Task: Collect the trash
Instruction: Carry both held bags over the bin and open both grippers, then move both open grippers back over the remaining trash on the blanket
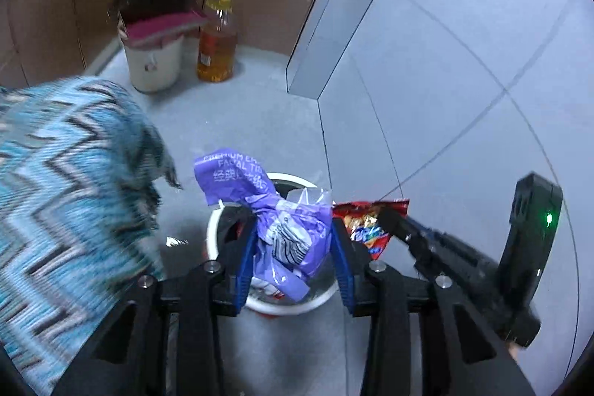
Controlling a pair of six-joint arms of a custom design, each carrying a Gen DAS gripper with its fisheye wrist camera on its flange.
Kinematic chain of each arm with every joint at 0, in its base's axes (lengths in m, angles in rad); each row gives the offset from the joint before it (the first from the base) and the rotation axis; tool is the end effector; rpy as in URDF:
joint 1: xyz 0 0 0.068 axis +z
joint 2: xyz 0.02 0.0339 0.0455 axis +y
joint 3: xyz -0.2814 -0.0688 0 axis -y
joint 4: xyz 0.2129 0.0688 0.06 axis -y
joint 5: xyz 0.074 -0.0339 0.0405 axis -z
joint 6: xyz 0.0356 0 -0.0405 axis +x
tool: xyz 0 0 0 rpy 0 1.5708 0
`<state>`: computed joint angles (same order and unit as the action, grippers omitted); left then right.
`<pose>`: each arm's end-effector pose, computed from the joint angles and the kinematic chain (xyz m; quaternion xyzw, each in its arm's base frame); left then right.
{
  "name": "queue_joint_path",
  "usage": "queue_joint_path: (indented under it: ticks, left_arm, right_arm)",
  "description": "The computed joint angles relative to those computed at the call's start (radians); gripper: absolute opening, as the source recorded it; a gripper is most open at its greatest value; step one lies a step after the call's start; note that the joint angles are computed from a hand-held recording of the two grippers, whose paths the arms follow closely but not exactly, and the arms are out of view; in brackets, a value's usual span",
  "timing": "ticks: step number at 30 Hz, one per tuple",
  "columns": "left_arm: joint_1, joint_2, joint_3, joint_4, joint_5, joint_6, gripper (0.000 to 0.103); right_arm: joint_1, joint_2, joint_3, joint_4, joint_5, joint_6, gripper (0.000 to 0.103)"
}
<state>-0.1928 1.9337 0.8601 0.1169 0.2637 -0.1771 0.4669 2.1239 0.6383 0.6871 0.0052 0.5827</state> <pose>0.3286 -0.0736 0.1295 0.0472 0.9446 -0.1783 0.2715 0.2878 0.1449 0.0674 0.0546 0.9248 0.1866 0.3271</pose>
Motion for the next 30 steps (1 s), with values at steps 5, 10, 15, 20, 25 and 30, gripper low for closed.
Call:
queue_joint_path:
  ticks: [5,10,15,20,25,30]
  left_arm:
    - [-0.005,0.166,0.136,-0.028,0.027,-0.033,0.043]
    - [0.004,0.225,0.195,-0.06,0.064,-0.035,0.051]
    - [-0.013,0.232,0.21,-0.065,0.076,-0.052,0.053]
    - [-0.01,0.181,0.165,-0.053,0.09,-0.05,0.054]
    - [0.01,0.111,0.111,-0.041,0.125,-0.044,0.054]
    - [0.022,0.034,0.065,-0.056,0.161,-0.028,0.054]
  right_arm:
    - [-0.052,0.142,0.106,-0.013,-0.047,-0.007,0.014]
    - [-0.081,0.195,0.128,-0.008,-0.059,-0.001,0.031]
    - [-0.09,0.18,0.103,-0.011,-0.038,-0.009,0.035]
    - [-0.089,0.116,0.064,-0.029,-0.004,-0.012,0.036]
    - [-0.079,0.023,-0.001,-0.039,0.031,-0.009,0.036]
    - [-0.051,-0.077,-0.061,-0.057,0.065,0.009,0.036]
